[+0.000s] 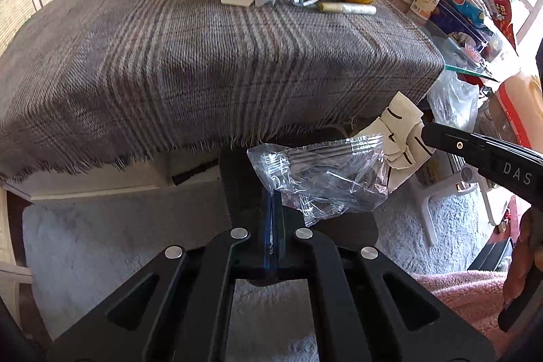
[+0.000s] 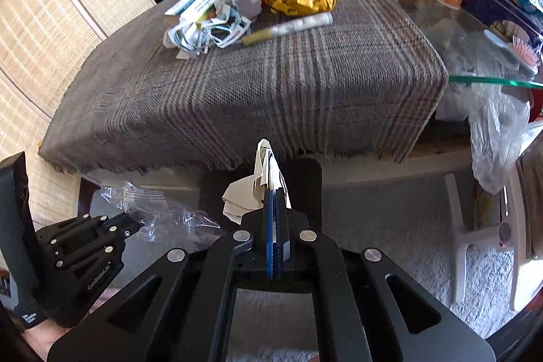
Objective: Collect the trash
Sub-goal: 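Carry the plastic bag and white paper down into the bin with both grippers and release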
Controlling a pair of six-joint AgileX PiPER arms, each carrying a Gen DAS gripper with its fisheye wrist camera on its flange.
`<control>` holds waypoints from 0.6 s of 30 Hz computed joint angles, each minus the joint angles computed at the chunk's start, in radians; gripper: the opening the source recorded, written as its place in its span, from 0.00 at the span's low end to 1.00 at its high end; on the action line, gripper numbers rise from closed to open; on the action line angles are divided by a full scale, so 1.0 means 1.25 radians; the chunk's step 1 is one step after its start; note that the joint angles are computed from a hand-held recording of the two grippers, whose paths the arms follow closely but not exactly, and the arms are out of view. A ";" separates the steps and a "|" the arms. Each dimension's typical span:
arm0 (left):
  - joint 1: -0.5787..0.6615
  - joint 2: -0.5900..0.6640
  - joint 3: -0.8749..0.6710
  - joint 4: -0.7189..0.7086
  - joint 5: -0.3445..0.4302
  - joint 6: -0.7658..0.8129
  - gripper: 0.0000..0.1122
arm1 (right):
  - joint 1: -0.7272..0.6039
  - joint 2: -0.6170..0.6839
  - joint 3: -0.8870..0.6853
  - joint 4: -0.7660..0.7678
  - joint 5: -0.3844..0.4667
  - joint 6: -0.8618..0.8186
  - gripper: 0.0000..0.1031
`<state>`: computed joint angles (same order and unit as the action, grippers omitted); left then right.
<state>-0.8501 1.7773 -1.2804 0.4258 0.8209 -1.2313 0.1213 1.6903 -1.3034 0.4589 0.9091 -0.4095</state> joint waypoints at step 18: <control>0.022 0.111 0.082 -0.054 -0.181 -0.025 0.22 | 0.018 0.122 0.089 0.056 -0.102 -0.040 0.08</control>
